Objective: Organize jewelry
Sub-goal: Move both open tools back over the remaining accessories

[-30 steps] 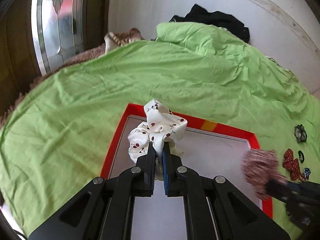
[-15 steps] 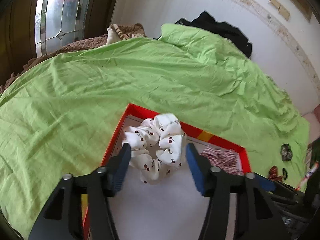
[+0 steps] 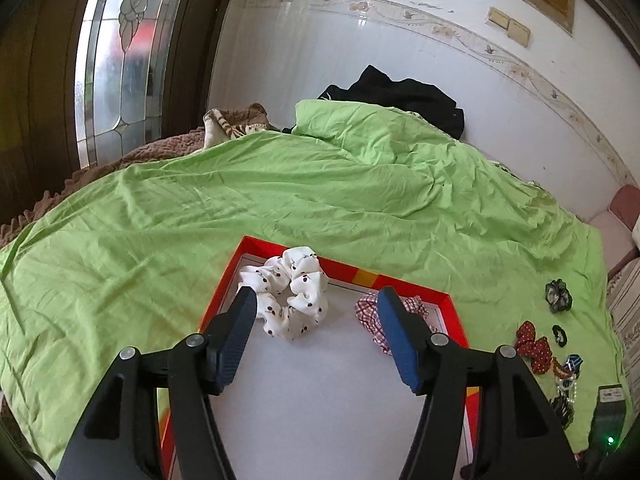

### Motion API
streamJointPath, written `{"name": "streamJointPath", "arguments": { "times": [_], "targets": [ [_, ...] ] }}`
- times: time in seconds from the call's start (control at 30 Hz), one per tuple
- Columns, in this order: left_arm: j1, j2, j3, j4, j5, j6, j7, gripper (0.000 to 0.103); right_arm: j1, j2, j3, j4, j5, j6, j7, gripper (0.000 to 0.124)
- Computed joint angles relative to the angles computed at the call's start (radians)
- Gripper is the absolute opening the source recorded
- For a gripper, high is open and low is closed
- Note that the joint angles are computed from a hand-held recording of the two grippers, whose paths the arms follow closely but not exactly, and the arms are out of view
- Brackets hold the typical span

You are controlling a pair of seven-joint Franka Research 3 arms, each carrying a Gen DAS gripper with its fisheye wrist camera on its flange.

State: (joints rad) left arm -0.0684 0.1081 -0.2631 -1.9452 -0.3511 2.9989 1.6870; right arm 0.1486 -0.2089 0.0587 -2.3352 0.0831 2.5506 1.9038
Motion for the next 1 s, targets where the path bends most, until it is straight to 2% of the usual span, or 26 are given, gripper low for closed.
{"name": "streamJointPath", "arguments": {
  "times": [0.17, 0.27, 0.33, 0.43, 0.47, 0.53, 0.63, 0.87, 1.0],
  "targets": [
    [-0.010, -0.030, 0.010, -0.029, 0.000, -0.014, -0.015, 0.062, 0.028, -0.058, 0.002, -0.052, 0.066, -0.009, -0.038, 0.015],
    [-0.030, -0.062, 0.033, -0.064, 0.057, -0.011, -0.070, 0.062, 0.040, -0.106, 0.016, -0.105, 0.081, 0.015, -0.045, 0.019],
    [-0.042, -0.092, 0.037, -0.092, 0.037, -0.010, -0.059, 0.063, 0.045, -0.151, 0.021, -0.155, 0.099, 0.064, -0.051, 0.023],
    [-0.076, -0.145, 0.052, -0.153, 0.058, 0.006, -0.086, 0.070, -0.002, -0.264, 0.057, -0.243, 0.032, 0.108, -0.005, 0.060],
    [-0.093, -0.162, 0.059, -0.173, 0.047, 0.012, -0.074, 0.070, -0.029, -0.312, 0.071, -0.277, 0.001, 0.115, 0.011, 0.064],
    [-0.132, -0.197, 0.073, -0.213, 0.039, 0.001, -0.058, 0.071, -0.081, -0.391, 0.088, -0.326, -0.051, 0.103, 0.032, 0.064],
    [-0.213, -0.236, 0.103, -0.242, -0.037, -0.040, 0.027, 0.071, -0.137, -0.490, 0.066, -0.387, -0.075, 0.073, 0.036, 0.064],
    [-0.331, -0.257, 0.089, -0.240, -0.026, -0.110, 0.101, 0.071, -0.309, -0.703, -0.027, -0.528, -0.073, 0.018, 0.000, 0.064],
    [-0.347, -0.205, 0.047, -0.175, 0.028, -0.178, 0.082, 0.071, -0.385, -0.757, -0.073, -0.564, -0.054, 0.011, -0.050, 0.064]
  ]
}}
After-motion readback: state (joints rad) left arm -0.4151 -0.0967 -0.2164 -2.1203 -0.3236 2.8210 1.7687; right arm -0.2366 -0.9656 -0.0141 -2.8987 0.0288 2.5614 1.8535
